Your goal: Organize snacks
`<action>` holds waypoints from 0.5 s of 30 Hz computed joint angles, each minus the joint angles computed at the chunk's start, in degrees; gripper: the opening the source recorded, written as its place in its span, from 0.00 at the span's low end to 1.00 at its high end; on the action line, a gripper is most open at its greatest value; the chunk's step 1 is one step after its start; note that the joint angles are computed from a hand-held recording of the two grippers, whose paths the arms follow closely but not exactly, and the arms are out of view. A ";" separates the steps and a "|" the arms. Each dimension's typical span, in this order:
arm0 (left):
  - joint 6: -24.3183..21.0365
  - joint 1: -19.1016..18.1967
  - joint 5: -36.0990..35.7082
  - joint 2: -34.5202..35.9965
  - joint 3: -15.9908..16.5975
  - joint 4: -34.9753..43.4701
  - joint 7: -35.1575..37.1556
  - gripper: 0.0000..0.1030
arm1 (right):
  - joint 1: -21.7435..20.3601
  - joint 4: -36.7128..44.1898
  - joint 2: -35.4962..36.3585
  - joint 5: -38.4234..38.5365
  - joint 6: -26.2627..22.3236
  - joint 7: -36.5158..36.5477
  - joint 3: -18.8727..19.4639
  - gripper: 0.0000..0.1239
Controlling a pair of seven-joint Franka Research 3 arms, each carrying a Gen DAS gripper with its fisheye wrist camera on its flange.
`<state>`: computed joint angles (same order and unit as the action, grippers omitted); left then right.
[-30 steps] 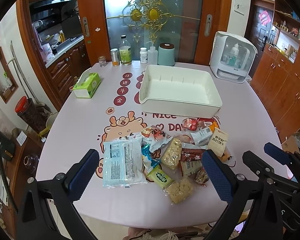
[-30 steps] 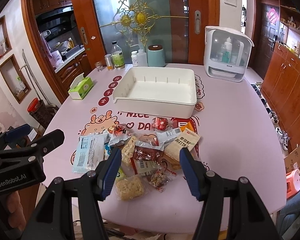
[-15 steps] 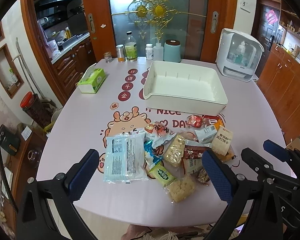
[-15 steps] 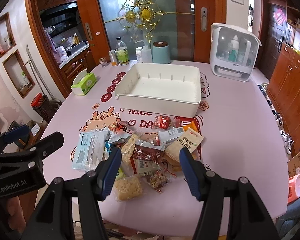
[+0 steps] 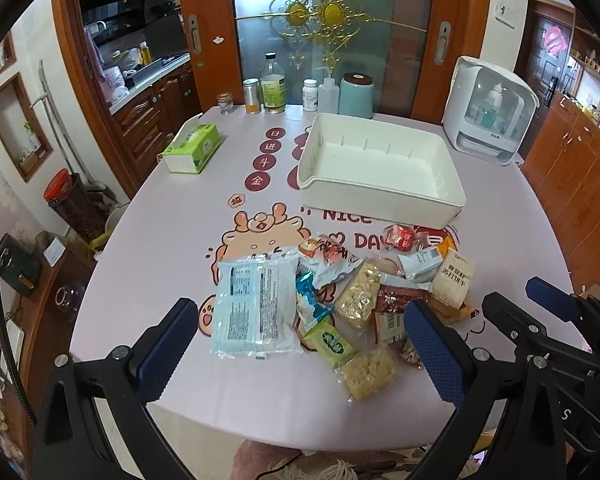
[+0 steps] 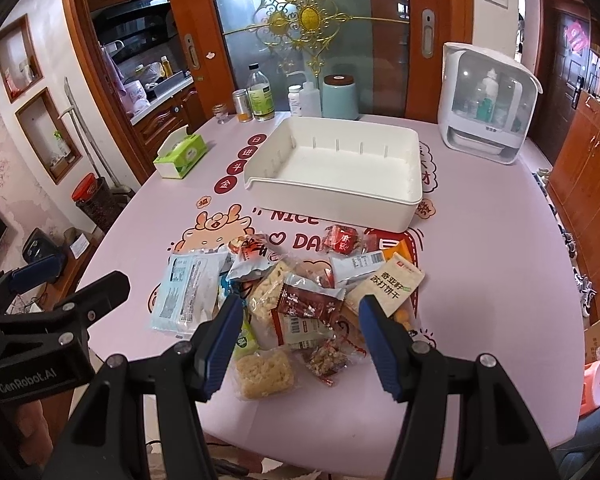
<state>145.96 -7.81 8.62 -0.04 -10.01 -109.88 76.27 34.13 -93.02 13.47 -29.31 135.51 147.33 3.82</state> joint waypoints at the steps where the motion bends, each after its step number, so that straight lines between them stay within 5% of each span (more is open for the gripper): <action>1: 0.26 0.08 -0.90 0.40 0.07 0.42 1.20 0.99 | 0.22 0.44 0.22 -0.38 -0.61 0.42 -0.09 0.49; 10: 0.50 2.48 -9.32 3.84 0.66 5.24 16.07 0.99 | 3.02 8.87 4.65 -3.57 -8.43 8.12 -1.13 0.50; 15: -4.21 5.02 -15.20 7.91 0.48 10.58 24.26 0.99 | 4.85 17.63 10.64 -0.51 -13.13 8.14 -1.76 0.52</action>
